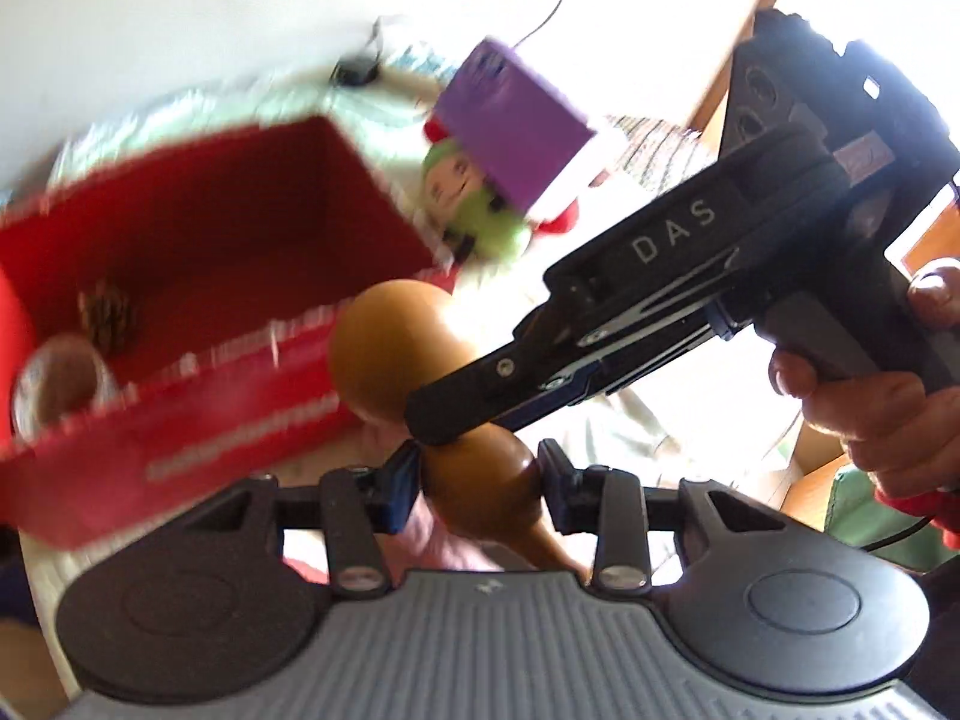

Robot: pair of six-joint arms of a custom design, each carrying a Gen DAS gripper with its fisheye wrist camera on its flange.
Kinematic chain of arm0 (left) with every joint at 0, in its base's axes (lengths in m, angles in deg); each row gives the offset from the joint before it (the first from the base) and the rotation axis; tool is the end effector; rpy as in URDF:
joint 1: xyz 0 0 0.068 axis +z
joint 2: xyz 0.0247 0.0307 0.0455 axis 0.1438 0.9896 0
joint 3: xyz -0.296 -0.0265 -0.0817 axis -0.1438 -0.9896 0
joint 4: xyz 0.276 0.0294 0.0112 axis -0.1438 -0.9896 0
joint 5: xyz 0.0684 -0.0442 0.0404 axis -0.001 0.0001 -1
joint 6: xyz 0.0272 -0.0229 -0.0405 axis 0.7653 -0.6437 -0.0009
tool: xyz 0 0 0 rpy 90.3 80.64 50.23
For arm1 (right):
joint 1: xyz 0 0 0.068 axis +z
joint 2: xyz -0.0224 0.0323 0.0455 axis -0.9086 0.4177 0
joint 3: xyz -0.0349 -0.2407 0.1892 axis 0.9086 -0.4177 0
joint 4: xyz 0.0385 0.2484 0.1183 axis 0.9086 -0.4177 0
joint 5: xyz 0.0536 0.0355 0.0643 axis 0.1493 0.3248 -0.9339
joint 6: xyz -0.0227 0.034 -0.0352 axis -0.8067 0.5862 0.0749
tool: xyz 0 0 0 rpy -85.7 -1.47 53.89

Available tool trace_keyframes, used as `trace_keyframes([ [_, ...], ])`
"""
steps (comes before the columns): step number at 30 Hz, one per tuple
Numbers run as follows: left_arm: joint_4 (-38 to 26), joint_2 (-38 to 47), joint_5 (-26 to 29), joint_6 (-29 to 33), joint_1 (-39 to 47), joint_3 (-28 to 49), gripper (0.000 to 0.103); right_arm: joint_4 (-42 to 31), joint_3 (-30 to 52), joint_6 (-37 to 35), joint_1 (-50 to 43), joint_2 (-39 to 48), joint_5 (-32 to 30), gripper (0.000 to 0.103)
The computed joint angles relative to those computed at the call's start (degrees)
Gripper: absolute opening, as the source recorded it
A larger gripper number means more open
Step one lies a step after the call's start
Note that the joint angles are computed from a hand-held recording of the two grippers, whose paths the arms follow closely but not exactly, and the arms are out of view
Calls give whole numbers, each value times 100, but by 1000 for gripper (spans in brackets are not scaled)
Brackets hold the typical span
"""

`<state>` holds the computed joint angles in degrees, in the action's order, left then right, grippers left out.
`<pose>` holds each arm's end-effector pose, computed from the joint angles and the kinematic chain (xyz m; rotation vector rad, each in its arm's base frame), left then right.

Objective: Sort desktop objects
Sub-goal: 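Carry the gourd with the right gripper down into the red box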

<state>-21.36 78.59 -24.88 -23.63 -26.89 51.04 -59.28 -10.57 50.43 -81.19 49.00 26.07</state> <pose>0.1595 -0.1176 0.1838 0.5071 2.4372 -0.5258 0.2202 -0.0336 0.1701 -0.0187 2.6895 1.2988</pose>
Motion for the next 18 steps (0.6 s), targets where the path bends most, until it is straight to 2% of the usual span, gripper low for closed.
trace_keyframes([
  [4,-232,-213,-93,290,118,448,37,-144,391,141,-60,-290,-336,30],
  [7,-422,64,-14,860,694,996,37,589,618,927,332,-341,-397,30],
  [11,-153,1105,368,1356,1491,1487,37,1928,878,2143,1117,48,0,30],
  [18,-60,2547,654,1899,2442,1998,37,2885,1576,2978,2048,1347,727,30],
])
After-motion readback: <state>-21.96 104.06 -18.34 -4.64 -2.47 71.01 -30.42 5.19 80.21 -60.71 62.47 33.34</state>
